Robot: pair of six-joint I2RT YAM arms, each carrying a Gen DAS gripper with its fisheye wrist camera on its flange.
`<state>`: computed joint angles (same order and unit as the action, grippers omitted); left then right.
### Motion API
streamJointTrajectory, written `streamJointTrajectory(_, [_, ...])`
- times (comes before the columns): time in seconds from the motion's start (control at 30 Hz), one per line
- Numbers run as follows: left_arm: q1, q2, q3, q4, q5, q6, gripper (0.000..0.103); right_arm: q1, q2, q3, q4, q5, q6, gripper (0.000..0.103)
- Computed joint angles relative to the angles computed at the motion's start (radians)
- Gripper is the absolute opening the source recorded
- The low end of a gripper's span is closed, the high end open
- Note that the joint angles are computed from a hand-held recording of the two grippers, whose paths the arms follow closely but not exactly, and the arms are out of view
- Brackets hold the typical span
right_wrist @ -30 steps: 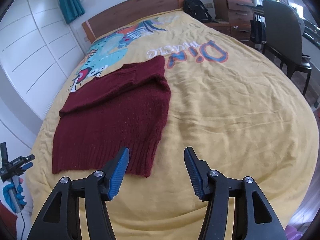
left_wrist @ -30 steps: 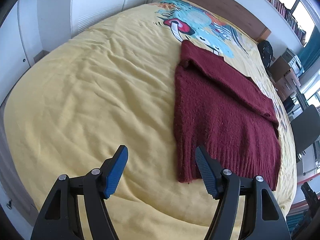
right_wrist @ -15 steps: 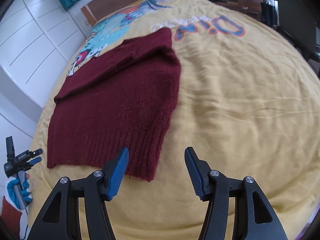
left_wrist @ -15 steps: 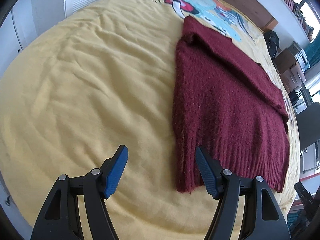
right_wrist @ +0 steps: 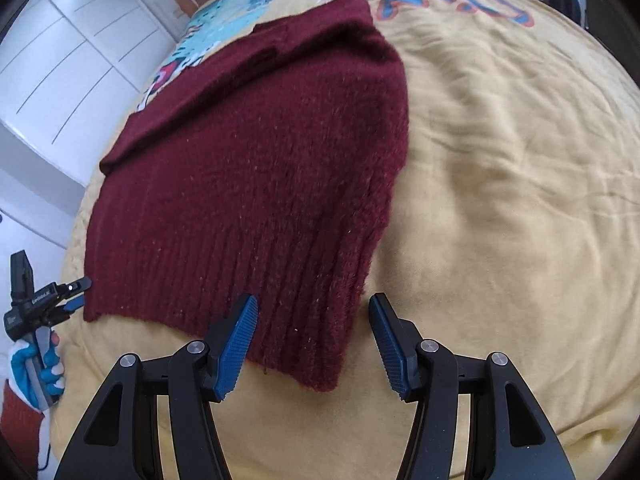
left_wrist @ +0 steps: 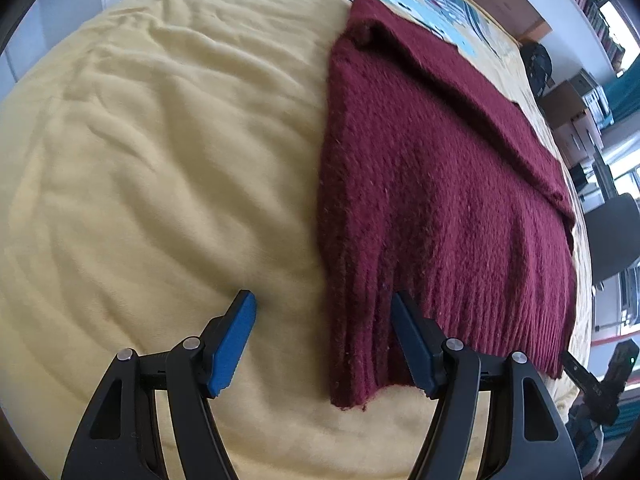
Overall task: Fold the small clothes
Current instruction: 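Reach both tools to the sweater hem and close on it, then lift the hem with both tools and fold it toward the collar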
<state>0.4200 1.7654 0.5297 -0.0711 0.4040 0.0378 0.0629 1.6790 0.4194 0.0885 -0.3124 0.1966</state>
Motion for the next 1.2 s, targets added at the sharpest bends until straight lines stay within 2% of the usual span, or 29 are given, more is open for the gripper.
streamJointTrajectory(0.27, [-0.039,0.028,0.015,-0.026,0.045,0.019,0.064,0.010,0.030,0.024,-0.006,-0.027,-0.020,0.061])
streamJointTrajectory(0.37, [-0.062,0.026,0.017,-0.039,0.046,0.028,0.064,0.009,0.044,0.033,-0.003,-0.030,-0.019,0.057])
streamJointTrajectory(0.43, [-0.074,0.023,0.019,-0.051,0.037,0.035,0.063,0.004,0.050,0.039,-0.011,-0.032,-0.032,0.051])
streamJointTrajectory(0.5, [-0.096,0.022,0.023,-0.060,0.027,0.028,0.056,-0.008,0.064,0.046,-0.014,-0.051,-0.043,0.042])
streamJointTrajectory(0.53, [-0.102,0.025,0.024,-0.060,0.030,0.023,0.054,-0.012,0.071,0.052,-0.017,-0.060,-0.043,0.040])
streamJointTrajectory(0.67, [-0.087,0.042,0.032,-0.074,0.065,0.027,0.036,-0.038,0.082,0.059,-0.029,-0.095,-0.066,0.034])
streamJointTrajectory(0.8, [-0.046,0.052,0.046,-0.103,0.118,0.037,0.018,-0.061,0.088,0.064,-0.047,-0.147,-0.100,0.017])
streamJointTrajectory(0.93, [-0.025,0.020,0.040,-0.128,0.134,0.059,0.015,-0.070,0.060,0.067,-0.071,-0.174,-0.119,0.013])
streamJointTrajectory(1.2, [0.042,-0.072,0.059,-0.228,0.237,0.093,0.010,-0.094,-0.066,0.098,-0.164,-0.203,-0.170,0.012])
